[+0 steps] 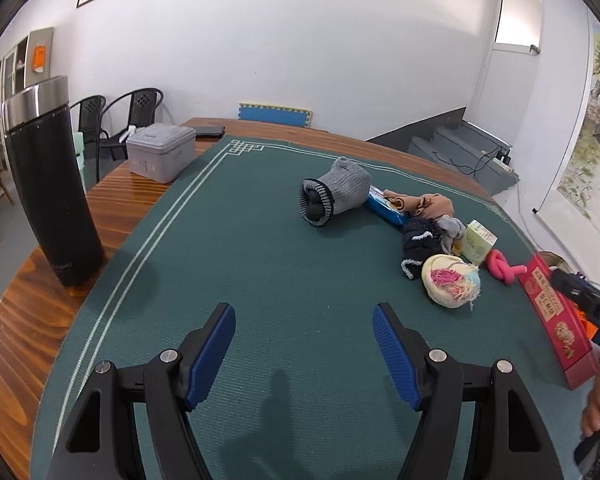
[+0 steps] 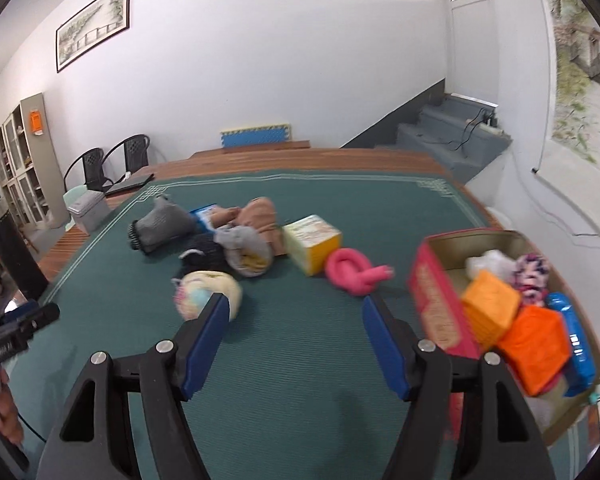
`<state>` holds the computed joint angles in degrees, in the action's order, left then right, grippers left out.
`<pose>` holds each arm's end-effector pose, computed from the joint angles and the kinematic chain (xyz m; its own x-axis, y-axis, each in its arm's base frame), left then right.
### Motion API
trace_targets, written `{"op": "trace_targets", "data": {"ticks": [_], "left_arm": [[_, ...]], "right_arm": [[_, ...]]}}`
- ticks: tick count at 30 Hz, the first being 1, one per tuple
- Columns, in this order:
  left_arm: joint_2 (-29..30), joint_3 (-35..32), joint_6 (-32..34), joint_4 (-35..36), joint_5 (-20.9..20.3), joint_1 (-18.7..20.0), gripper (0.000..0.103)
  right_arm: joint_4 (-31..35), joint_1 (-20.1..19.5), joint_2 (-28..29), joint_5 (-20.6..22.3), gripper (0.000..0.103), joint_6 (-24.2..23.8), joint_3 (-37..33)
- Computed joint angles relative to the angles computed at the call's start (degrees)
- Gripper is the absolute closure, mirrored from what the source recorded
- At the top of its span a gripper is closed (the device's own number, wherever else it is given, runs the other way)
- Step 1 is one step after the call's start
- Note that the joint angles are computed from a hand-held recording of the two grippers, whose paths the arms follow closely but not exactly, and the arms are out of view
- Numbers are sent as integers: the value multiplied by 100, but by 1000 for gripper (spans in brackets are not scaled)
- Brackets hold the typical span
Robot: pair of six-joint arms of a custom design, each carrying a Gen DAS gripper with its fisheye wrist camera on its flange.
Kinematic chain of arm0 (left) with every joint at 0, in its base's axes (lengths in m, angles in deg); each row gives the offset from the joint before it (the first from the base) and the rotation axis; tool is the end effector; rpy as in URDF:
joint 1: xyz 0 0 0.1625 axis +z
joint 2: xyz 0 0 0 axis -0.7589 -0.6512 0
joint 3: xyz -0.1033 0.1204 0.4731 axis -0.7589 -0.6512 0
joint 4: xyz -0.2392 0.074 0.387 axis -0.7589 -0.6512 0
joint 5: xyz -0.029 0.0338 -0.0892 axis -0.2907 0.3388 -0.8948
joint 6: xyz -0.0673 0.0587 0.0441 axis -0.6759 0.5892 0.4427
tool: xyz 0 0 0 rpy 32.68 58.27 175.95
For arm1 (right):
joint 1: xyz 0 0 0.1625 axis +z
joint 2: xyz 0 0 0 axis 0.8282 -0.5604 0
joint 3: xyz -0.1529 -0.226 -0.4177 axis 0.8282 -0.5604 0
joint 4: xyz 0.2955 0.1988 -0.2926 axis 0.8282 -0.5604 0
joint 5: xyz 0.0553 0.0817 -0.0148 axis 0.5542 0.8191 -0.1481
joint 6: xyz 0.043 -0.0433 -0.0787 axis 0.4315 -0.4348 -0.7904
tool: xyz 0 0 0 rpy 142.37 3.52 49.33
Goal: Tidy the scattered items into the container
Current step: 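Open both tools and withdraw them from the tin box, then grasp the grey knit sock with the left tool while the right tool grasps the yellow-blue knit ball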
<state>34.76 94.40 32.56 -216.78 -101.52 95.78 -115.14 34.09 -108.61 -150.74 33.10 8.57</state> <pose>-0.2975 -0.6425 0.0633 -0.7731 -0.4277 -0.4684 0.2237 0.5071 -0.8323 0.1201 -0.7948 0.2778 -0.6545 -0.4819 0.5825 -0.7441 0.5468 -0.3838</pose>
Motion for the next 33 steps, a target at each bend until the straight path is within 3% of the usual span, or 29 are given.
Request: {"op": "trace_targets", "data": {"ticks": [4,9,13,24,33], "left_arm": [[16,75,222,-332,-115,-20,30],[-164,238,-282,-224,-285,10,30],[-184,272,-316,-299,-336,11,30],[-219,211,-907,391,-220,161,30],[-358,-118,-1323,1286,-537,362,30]], "right_arm": [[-145,171,335,-462,30,228,-154],[-148,232,622,-927,29,439,-453],[-25,221,719,-1085,26,556,-627],[447,97,709,-747,25,463,-847],[2005,-3,798,-125,24,553,-1398]]}}
